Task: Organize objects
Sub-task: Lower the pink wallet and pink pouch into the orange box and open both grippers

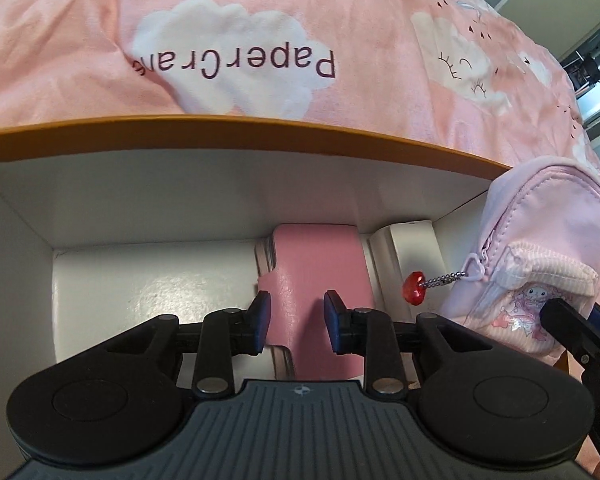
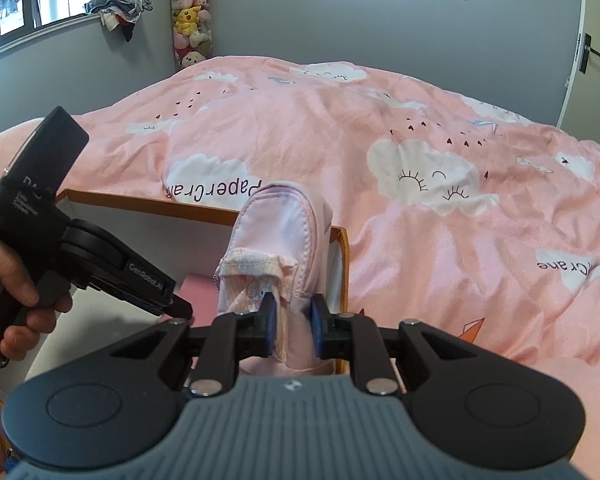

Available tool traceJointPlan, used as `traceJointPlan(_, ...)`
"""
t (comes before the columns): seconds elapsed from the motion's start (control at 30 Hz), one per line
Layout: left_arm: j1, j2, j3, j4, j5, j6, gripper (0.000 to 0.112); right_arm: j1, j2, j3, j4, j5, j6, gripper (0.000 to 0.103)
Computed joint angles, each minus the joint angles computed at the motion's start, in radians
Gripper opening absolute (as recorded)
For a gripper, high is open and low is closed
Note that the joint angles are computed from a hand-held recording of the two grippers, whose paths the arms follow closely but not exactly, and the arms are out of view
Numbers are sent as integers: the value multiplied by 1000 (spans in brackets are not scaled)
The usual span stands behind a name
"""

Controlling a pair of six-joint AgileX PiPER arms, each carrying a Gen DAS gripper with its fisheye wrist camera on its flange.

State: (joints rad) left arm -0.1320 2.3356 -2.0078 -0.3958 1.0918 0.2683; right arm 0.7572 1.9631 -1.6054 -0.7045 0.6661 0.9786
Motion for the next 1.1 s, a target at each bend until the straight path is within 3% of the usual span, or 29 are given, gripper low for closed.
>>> traceJointPlan(0.13,-6,27,-41,-14,37,24,27,1,-1,-2,3,3,1,19)
traceJointPlan(0.23,-25,14,-20,18,2,58,27,1,-2,-3,1,7,5,19)
traceJointPlan(0.4,-12,12,-24,-3,12,69,27,-4,6,-17,36,12,-21,19)
traceJointPlan(0.47,5,-23,30,-30,-34,85,27,-12,8,-25,77,2,-47,19)
traceJointPlan(0.57,41,-119,165,-116,-134,181,27,-43,11,-47,229,-30,-157,19)
traceJointPlan(0.67,71,-189,247,-167,-170,259,27,-96,45,-119,501,-24,-360,19)
traceJointPlan(0.77,82,-241,315,-200,-217,313,28,-143,107,-215,740,32,-521,19)
traceJointPlan(0.87,99,-263,344,-232,-196,352,28,-172,192,-339,871,126,-611,19)
traceJointPlan(1.1,97,-304,445,-257,-272,409,28,-192,395,-661,890,352,-601,20)
